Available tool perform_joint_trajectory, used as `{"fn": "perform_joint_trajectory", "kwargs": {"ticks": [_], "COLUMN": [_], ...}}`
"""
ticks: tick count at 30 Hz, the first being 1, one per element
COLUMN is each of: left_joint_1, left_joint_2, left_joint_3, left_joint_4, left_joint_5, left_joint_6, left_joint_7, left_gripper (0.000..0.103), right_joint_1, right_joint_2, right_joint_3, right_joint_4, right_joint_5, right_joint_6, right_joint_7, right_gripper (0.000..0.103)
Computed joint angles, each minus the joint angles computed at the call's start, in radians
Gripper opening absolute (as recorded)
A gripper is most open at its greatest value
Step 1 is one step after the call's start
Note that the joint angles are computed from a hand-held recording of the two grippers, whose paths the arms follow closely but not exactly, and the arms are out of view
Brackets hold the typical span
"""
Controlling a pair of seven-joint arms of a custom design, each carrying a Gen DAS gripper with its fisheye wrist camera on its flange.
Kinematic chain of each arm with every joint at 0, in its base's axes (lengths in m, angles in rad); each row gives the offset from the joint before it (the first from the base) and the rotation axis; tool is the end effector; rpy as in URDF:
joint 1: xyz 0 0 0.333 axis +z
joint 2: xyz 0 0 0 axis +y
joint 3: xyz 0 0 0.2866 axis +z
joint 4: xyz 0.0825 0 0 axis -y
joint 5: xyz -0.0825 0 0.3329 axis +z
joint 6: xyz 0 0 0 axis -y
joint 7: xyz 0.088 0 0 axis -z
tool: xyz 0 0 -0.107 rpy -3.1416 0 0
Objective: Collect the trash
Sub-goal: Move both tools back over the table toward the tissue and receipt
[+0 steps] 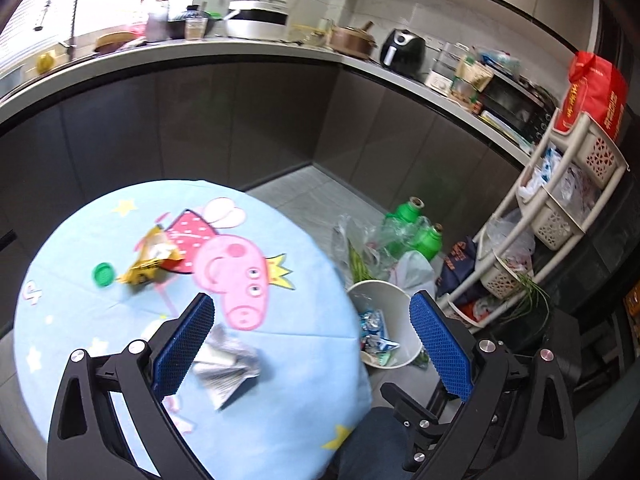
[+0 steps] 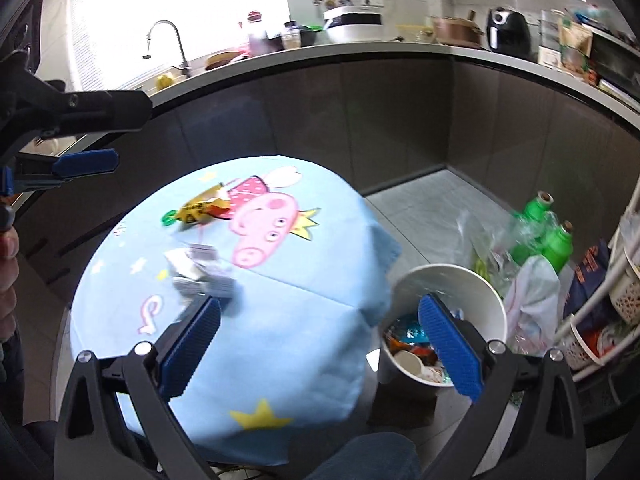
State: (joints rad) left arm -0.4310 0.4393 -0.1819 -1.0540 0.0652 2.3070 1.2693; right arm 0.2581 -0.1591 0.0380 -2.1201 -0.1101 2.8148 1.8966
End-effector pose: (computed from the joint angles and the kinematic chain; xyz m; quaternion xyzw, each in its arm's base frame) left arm 0.5596 -0.3475 0.6590 -0.5503 0.7337 -0.3776 0.1275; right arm 0.4894 0.1562 0.5744 -0.6625 0.6234 -0.2248 0.3491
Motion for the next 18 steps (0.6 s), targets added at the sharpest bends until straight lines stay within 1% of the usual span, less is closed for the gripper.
{"fn": "perform_joint_trajectory", "kwargs": {"ticks": [3,8,11,16,18], "left_joint_1": [0.030,0.087,0.119,0.170,0.196], "left_joint_2": [-0.085,-0.190,-0.226,-0.286,-0.303], "left_joint_3": [0.006,0.007,0.006,0.021,0.025], "left_joint_4": [-0.132,-0.294,-0.351,-0.452,-0.486], "left_joint_5": [-0.011,-0.027,-0.035,-0.020,-0.035], "left_joint_6": [0.049,0.104,0.118,0.140,0.147], "left_joint_7": [-0.013,-0.034,-0.037,-0.085,-0.094], "left_gripper": [0.094,0.094,0.094,0.094,0.094], "right_joint_1": [0.020,0.044,0.059,0.081,0.086], "right_joint_2": [0.025,0.075,0.109,0.160,0.182], "right_joint_3": [0.013,0.034,0.046,0.060,0.067], "right_joint_4": [0.041,0.111,0.154,0.214,0.237], "right_joint_5": [0.010,0.015,0.020,0.110,0.140], "right_joint_6": [-0.013,-0.044,-0.061,-0.100,-0.112], "right_joint_7": [-0.017,-0.044,-0.058,-0.157,-0.186], "right_gripper": [0.100,0.100,0.100,0.100,0.100]}}
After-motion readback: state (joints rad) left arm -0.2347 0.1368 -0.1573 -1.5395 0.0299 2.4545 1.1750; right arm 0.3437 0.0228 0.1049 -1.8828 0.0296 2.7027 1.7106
